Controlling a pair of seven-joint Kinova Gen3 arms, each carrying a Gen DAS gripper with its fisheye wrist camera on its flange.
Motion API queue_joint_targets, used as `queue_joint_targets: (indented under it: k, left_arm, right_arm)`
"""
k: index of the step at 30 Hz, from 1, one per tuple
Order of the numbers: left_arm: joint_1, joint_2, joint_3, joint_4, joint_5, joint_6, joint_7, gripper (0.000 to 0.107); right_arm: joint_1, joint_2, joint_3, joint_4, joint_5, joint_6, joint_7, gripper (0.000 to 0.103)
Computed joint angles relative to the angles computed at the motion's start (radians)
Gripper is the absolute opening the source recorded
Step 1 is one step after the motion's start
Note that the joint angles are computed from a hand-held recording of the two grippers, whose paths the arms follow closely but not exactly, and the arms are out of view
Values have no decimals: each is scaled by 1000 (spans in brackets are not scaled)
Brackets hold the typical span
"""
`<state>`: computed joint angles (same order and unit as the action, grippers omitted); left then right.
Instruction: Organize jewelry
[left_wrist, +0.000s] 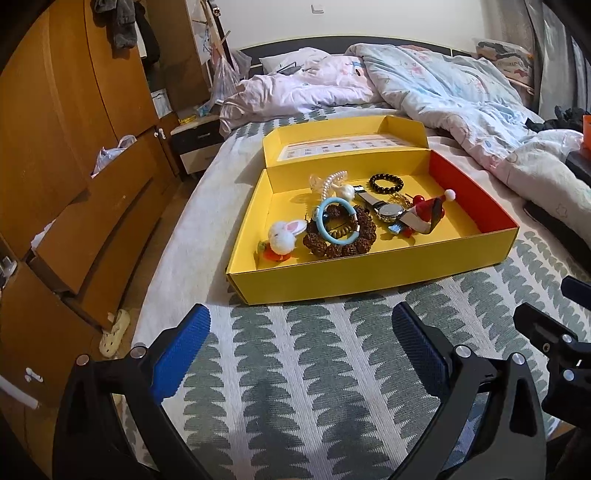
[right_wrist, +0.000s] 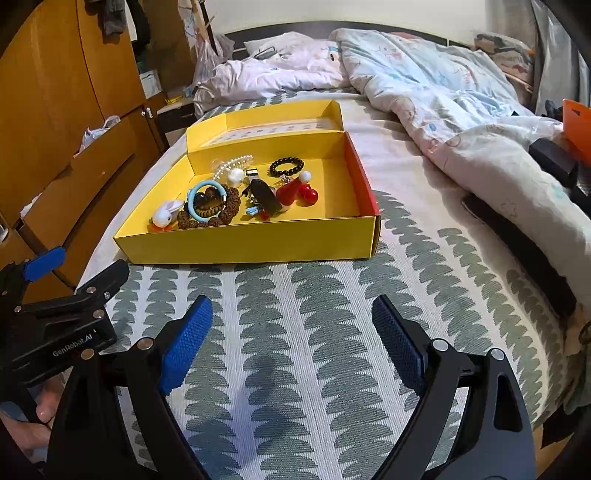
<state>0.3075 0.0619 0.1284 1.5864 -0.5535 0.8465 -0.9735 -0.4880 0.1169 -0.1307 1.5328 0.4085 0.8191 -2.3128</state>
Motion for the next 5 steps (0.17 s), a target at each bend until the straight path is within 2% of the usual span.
queue_joint_targets:
  k: [5]
  left_arm:
    - [-8,-7,-2,2,14,1,-4,97]
  right_arm:
    - [-1,1,-1,0,2,1,1,89]
